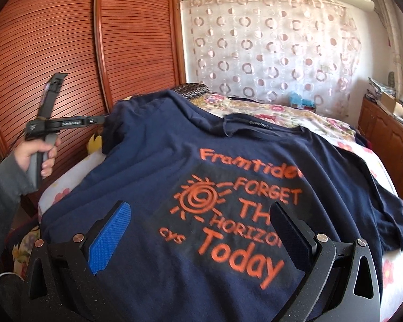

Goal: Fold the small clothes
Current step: 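Grasp the side edge of the navy T-shirt with the left gripper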

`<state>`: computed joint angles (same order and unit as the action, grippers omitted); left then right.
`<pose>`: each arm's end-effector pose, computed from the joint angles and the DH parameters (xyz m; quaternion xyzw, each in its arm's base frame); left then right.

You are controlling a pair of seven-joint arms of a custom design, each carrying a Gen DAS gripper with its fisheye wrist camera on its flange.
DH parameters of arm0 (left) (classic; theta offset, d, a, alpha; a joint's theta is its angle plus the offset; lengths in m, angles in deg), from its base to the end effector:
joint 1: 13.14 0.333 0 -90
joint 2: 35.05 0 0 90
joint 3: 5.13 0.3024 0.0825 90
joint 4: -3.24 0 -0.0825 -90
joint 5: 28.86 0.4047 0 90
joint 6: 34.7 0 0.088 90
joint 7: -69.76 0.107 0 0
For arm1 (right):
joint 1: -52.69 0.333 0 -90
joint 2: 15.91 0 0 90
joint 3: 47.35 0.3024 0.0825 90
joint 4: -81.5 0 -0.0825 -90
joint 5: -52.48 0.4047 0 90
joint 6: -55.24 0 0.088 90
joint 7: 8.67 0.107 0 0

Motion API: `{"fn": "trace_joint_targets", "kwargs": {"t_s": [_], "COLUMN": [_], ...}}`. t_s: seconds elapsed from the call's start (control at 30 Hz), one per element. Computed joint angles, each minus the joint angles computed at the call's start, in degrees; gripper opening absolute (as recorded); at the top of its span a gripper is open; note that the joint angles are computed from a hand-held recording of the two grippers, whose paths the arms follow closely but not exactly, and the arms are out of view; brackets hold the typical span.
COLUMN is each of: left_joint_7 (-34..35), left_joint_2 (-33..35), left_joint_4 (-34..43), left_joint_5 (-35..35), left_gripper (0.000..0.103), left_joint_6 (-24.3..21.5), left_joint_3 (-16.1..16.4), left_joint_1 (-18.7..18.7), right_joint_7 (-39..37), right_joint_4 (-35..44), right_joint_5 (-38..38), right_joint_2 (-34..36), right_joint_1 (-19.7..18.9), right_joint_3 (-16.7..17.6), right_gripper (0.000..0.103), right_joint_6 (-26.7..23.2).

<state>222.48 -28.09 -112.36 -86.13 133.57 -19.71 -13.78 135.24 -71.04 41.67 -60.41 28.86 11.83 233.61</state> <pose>0.6191 -0.1077 0.4390 -0.4821 0.7571 -0.3874 0.2106 0.3620 0.2873 0.4359 -0.6182 0.5990 -0.3575 0.3622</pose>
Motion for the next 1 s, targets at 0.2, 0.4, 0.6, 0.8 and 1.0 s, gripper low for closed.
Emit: {"fn": "trace_joint_targets", "kwargs": {"t_s": [0.2,0.4,0.6,0.8,1.0], "left_joint_7": [-10.1,-8.14,-1.66,7.47,9.12], "left_joint_2": [4.95,6.01,3.06,-1.59,-3.64], "left_joint_4": [4.7,6.3,4.28,3.18,4.74], "left_joint_5": [11.28,9.76,4.94,-5.7,-6.4], "left_gripper": [0.057,0.029,0.01,0.009,0.009], "left_joint_6": [-3.46,-5.61,-3.13,-3.87,-6.08], "left_joint_3": [-0.01,-3.32,-4.16,-2.78,-0.43], "left_joint_1": [1.17,4.46,4.18,1.82,-3.56], "right_joint_7": [-4.64,-8.06,-10.74,-10.81,-9.46], "right_joint_4": [6.44,9.11,7.88,7.56,5.47], "right_joint_5": [-2.21,0.19,3.36,5.36,6.93], "right_joint_2": [6.34,11.65,10.64,9.24,6.41], "right_joint_1": [-8.33,-11.81,-11.05,-11.59,-10.42], "right_joint_3": [4.17,6.32,6.86,7.45,5.88], "right_gripper": [0.103,0.103,0.103,0.103,0.103], "right_joint_6": [2.34,5.55,5.79,5.39,5.69]}}
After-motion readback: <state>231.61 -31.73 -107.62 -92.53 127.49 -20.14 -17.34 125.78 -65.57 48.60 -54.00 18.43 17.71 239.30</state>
